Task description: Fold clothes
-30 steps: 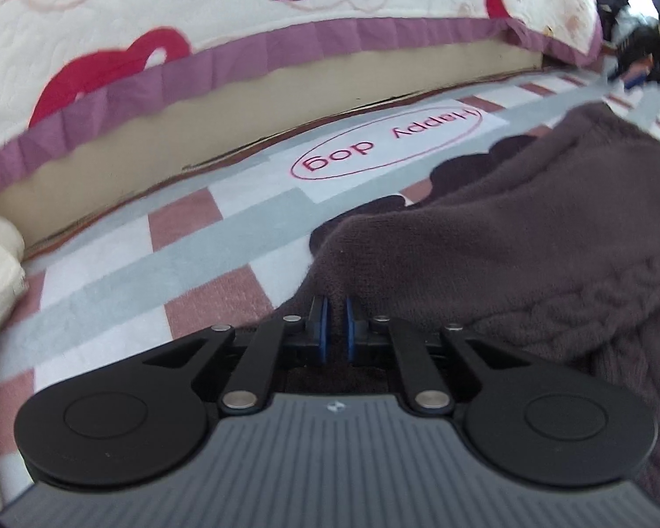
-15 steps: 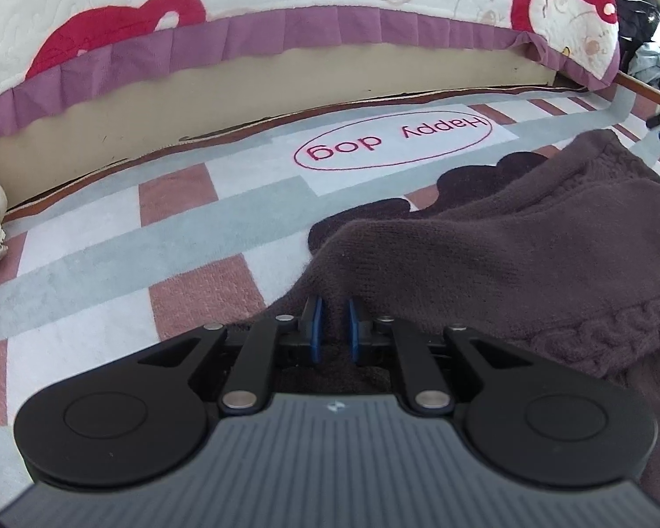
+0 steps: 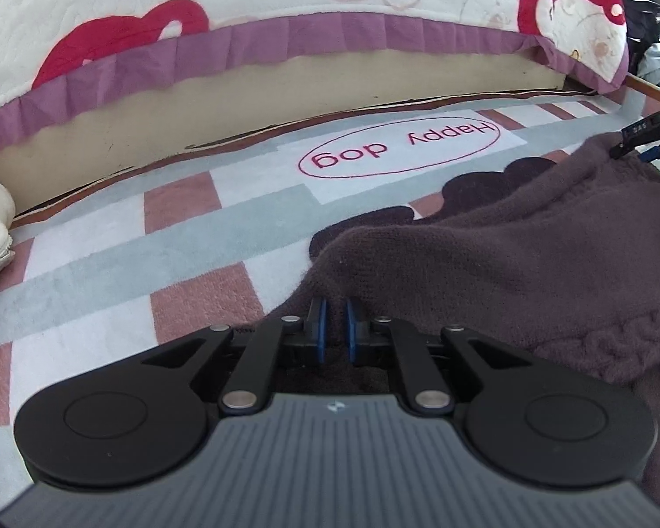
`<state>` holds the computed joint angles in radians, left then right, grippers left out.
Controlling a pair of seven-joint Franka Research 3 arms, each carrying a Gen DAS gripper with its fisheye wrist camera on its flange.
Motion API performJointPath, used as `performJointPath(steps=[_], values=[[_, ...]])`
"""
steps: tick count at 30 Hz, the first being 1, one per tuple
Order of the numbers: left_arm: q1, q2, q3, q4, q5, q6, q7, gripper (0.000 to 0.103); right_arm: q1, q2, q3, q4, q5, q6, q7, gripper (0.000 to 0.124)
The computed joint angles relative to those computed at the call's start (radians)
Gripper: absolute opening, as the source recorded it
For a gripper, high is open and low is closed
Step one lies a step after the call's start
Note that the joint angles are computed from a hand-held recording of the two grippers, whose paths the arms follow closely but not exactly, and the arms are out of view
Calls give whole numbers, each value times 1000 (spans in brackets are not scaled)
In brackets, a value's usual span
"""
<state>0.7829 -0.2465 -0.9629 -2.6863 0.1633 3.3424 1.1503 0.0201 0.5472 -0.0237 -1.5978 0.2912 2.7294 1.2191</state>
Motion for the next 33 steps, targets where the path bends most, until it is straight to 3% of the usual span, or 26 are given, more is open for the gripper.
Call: performJointPath(steps=[1, 3, 5, 7, 10, 12, 15, 17, 18, 19, 20, 22, 23, 25, 27, 31, 33], values=[[6, -5, -7, 0, 0, -1, 1, 8, 18, 6, -12, -5, -13, 31, 15, 90], [5, -9, -5, -6, 0, 6, -4, 8, 37, 14, -22, -12, -23, 90, 43, 76], [-4, -10, 3, -11, -10, 11, -9, 8, 62, 10, -43, -25, -44, 147, 70, 7], [-2, -22, -2, -15, -24, 17, -10, 8, 96, -3, -75, -51, -83, 211, 100, 6], [20, -62, -27, -21, -42, 33, -20, 6, 80, -37, -51, -111, -60, 357, 101, 5], [5, -78, -9, -27, -46, 48, -28, 4, 44, -60, -9, -133, -6, 431, 116, 5], [-17, -65, 17, -26, -65, 52, -30, 4, -71, -50, 131, -100, 21, 459, 33, 5], [0, -47, -3, -21, -81, 42, -27, 4, -116, -9, 201, -29, 51, 390, -105, 5], [3, -38, -7, -20, -80, 34, -24, 4, -124, 22, 208, 31, 32, 290, -134, 5], [5, -29, -10, -20, -77, 27, -21, 4, -110, 60, 181, 100, -46, 172, -94, 6], [-1, -27, -5, -20, -72, 16, -21, 5, -81, 75, 140, 134, -54, 111, -72, 11], [-32, -43, 24, -29, -51, 8, -21, 7, -90, 69, 146, 124, 25, 105, -93, 23], [-54, -51, 49, -31, -38, 0, -23, 8, -96, 65, 152, 117, 60, 105, -100, 42], [-103, -61, 106, -34, -10, -17, -34, 8, -123, 54, 178, 97, 148, 119, -125, 57], [-173, -52, 191, -36, 13, -21, -59, 9, -161, 38, 199, 74, 255, 149, -134, 58], [-395, 11, 444, -45, 54, 40, -77, 16, -129, 41, 60, 102, 278, 111, 67, 59], [-484, 44, 539, -32, 92, 47, -64, 43, -155, 34, 54, 106, 266, 62, 62, 59]])
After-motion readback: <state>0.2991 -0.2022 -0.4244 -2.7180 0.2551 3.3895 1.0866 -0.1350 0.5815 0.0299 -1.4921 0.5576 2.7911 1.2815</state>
